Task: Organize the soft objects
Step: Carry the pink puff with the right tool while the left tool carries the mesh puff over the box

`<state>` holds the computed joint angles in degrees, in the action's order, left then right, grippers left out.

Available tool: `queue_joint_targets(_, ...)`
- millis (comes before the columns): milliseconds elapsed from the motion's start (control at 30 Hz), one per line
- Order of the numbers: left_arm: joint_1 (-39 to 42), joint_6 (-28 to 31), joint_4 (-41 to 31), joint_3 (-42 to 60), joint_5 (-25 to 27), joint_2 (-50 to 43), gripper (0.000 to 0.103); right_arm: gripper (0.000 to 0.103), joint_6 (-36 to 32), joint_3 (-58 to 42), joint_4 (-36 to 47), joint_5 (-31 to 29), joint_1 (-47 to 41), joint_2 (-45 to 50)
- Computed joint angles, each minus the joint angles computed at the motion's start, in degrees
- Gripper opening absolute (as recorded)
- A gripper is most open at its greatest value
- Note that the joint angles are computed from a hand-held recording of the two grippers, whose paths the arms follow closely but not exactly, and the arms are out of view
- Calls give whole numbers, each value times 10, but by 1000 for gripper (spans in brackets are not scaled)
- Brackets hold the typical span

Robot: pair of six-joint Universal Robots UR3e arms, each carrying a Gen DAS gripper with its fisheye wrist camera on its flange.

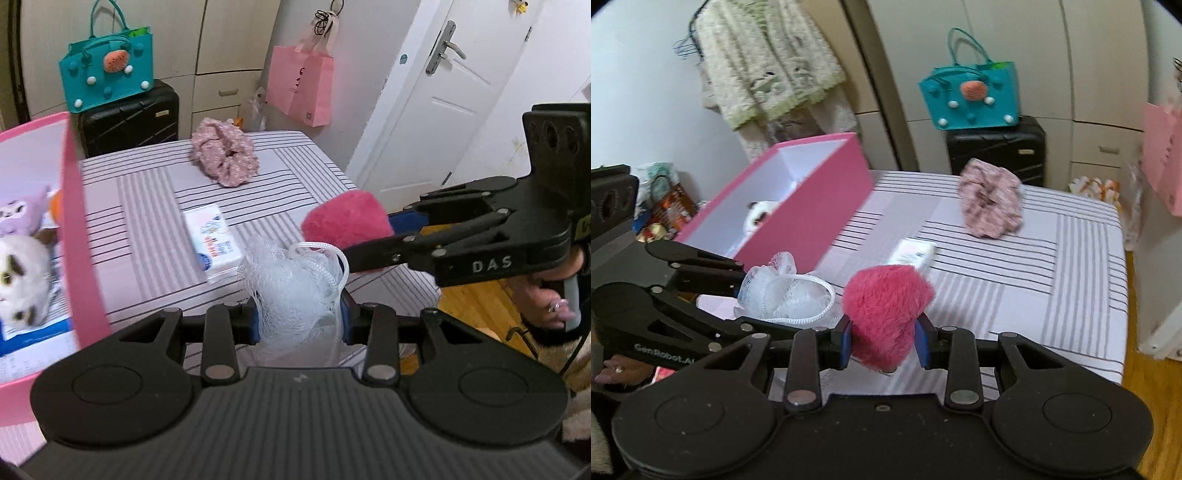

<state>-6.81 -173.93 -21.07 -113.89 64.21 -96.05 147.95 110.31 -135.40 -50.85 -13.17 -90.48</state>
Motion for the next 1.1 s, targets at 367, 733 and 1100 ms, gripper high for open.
queue_joint_targets(367,142,70,-93,-122,-67,221,37,38,11,-73,43,18,80,6)
queue_joint_targets(733,306,164,-185,-162,-115,366,37,38,68,-250,29,15,190,125)
queue_joint_targets(1100,351,200,-75,-126,-32,257,37,38,137,-521,67,-3,268,336)
